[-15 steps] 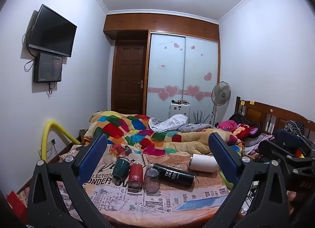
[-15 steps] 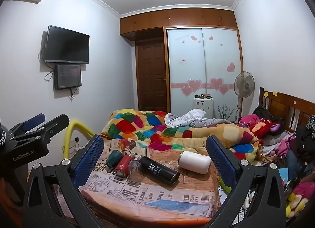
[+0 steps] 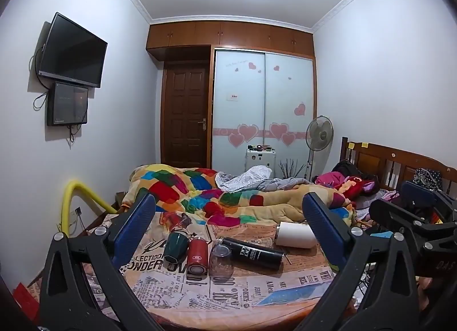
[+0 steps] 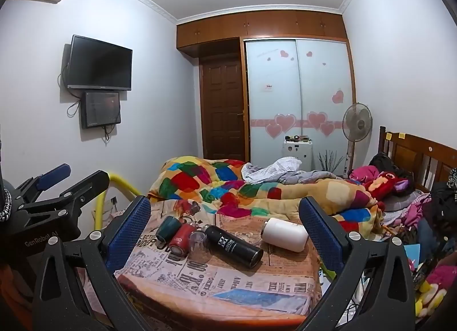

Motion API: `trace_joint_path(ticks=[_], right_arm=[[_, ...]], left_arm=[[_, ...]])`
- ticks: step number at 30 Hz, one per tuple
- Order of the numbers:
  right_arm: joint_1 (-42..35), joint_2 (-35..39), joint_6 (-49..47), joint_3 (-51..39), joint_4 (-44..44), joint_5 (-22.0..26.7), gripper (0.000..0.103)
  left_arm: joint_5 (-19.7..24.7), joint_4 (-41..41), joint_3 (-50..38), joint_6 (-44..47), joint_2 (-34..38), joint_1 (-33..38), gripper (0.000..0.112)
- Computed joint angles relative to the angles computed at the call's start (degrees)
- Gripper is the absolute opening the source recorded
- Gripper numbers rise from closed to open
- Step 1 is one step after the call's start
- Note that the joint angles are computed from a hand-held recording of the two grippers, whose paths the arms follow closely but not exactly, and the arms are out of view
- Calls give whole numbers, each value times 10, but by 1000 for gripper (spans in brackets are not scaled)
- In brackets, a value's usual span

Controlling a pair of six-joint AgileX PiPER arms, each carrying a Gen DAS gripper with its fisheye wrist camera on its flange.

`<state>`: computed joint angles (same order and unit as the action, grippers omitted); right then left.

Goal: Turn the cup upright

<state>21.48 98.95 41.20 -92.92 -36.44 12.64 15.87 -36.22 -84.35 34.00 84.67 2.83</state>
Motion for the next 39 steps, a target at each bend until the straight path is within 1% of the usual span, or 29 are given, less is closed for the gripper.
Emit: trace_joint_path(ticks=[8, 17, 22, 33, 39], right_arm=[[3, -1, 11, 0, -12, 4, 103], [5, -1, 25, 0, -26, 6, 103], [5, -2, 19, 0, -20, 5, 103], [5, -2, 19, 0, -21, 6, 103], [5, -2, 19, 0, -22, 6, 103]], left_arm=[[-7, -13, 7, 11, -1, -2, 103], [-5, -14, 4, 10, 1, -4, 103], [-9, -7, 6, 2, 0, -7, 103], [-5, -30, 9, 22, -2, -1, 103], [-8, -25, 11, 17, -3, -3, 103]])
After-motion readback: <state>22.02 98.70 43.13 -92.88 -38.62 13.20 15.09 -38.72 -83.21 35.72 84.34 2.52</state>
